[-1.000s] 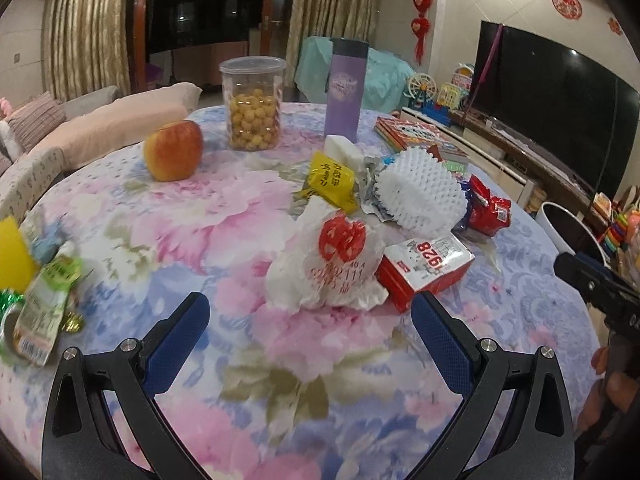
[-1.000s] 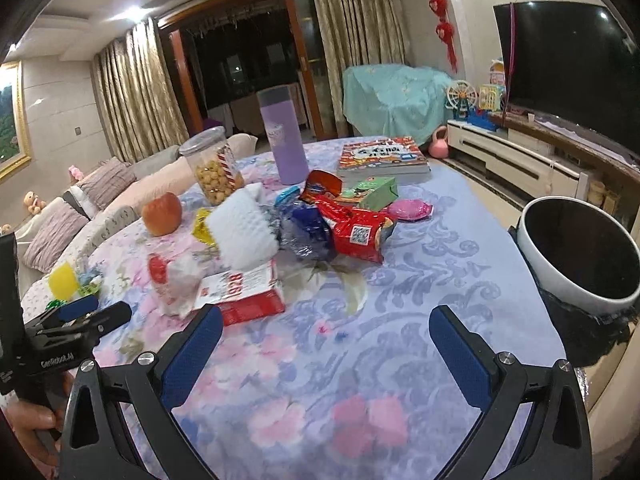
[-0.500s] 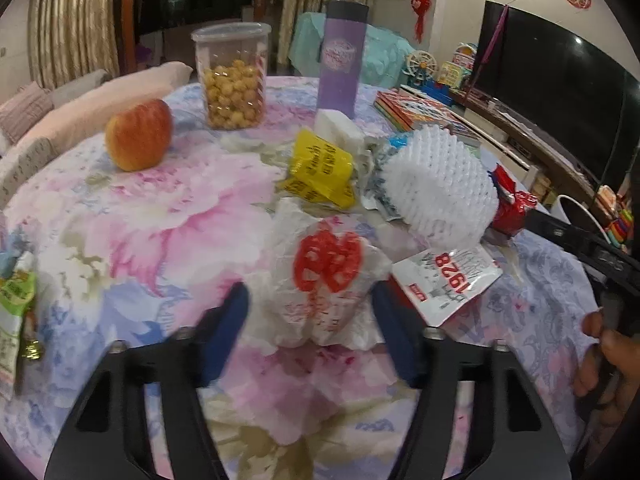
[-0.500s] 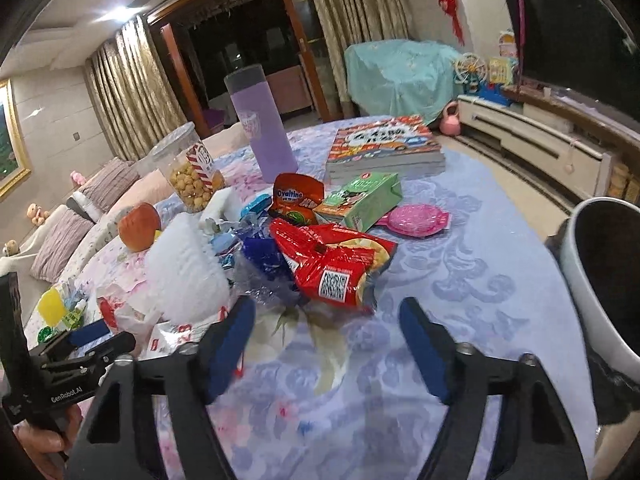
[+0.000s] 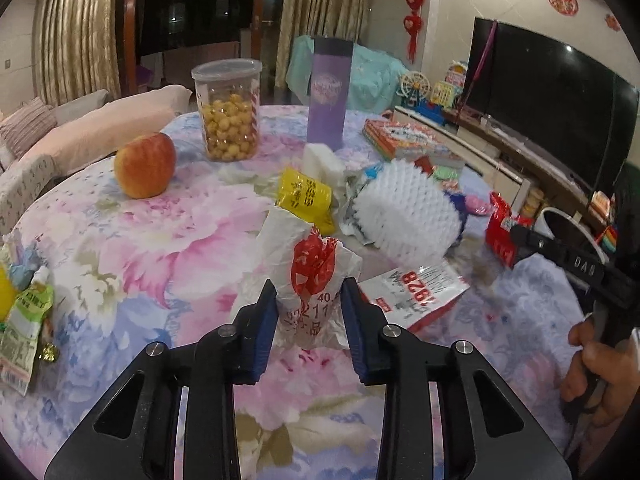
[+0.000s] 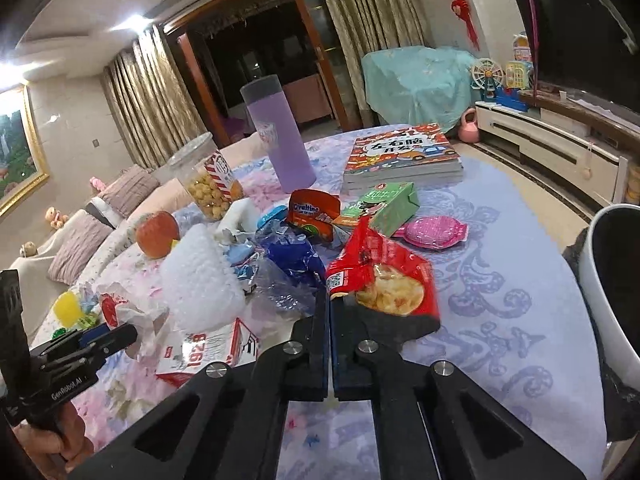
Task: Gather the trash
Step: 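Grasp the white paper bag with the left tool while the right tool grasps the red chip bag, then carry both bags over the trash bin and open both tools to drop them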
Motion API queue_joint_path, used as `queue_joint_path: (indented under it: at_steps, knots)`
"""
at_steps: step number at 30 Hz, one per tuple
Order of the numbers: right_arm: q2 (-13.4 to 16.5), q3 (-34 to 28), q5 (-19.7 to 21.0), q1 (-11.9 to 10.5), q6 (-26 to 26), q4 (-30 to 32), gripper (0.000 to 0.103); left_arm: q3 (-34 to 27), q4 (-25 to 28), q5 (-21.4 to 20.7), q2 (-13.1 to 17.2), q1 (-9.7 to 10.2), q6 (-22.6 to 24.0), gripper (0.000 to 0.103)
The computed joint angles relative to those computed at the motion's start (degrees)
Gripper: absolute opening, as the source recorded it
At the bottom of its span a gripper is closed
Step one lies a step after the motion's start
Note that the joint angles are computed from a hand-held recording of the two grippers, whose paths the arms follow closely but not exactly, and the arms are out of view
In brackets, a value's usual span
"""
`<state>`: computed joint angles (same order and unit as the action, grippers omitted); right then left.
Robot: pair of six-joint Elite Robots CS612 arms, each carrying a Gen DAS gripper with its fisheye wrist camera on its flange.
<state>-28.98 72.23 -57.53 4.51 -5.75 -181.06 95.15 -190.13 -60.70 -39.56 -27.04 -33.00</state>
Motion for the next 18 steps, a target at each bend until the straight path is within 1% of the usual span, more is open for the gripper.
queue_joint_path:
  at_steps: [3, 9, 13, 18]
  knots:
    - [-1.06, 1.99, 0.49, -0.43, 0.21, -1.37, 0.000, 0.80, -1.89, 0.18, -0.61, -0.73, 0.58, 0.030]
    - [-3.13, 5.98, 0.49, -1.61, 1.50, -5.27, 0.000, -0.56, -4.14, -3.10, -0.59, -2.55, 5.09, 0.030]
    - [-4.52, 8.65, 0.40, -3.07, 2.78, -7.74, 0.000, -2.91, -4.01, -6.28, 0.34, -3.65, 8.58, 0.030]
    - [-5.73, 10.99, -0.46, -4.76, 3.96, -9.56, 0.000, -6.03, -1.72, -9.68, 1.67, -4.48, 10.30, 0.030]
